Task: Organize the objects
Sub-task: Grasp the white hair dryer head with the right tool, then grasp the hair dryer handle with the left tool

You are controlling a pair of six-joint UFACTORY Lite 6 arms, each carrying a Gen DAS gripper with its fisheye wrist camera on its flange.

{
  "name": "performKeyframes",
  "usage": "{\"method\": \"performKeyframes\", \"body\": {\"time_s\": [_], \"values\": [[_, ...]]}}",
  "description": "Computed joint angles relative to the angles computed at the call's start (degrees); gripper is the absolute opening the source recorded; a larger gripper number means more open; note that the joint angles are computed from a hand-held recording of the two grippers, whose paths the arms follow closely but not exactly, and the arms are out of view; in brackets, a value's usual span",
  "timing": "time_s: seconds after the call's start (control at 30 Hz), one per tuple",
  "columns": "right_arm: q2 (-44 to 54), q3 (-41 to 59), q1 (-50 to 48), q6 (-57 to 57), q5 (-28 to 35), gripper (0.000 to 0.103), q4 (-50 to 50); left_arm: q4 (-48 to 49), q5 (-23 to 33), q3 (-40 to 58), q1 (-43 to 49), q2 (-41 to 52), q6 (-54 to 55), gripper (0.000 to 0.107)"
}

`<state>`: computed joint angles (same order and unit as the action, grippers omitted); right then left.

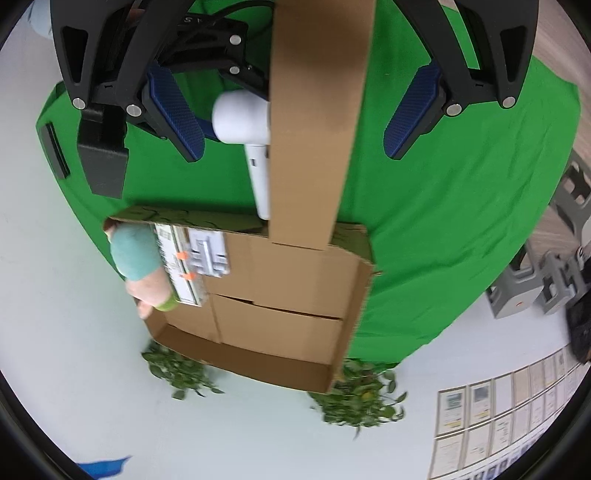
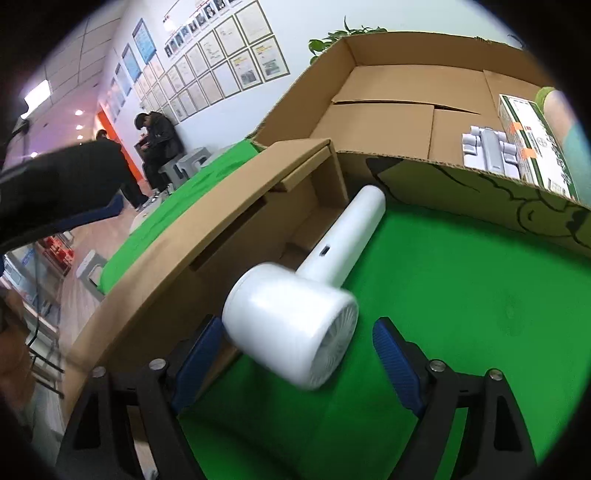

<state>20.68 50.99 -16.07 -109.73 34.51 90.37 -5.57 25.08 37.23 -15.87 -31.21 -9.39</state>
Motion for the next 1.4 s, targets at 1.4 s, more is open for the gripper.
{"method": "performKeyframes", "body": {"time_s": [1.4], "values": [[-3.4, -6.0, -38.0, -7.3, 16.8, 0.076, -27.5, -44.9, 3.8, 32.3, -24.5, 51.1, 31.8, 0.083]]}}
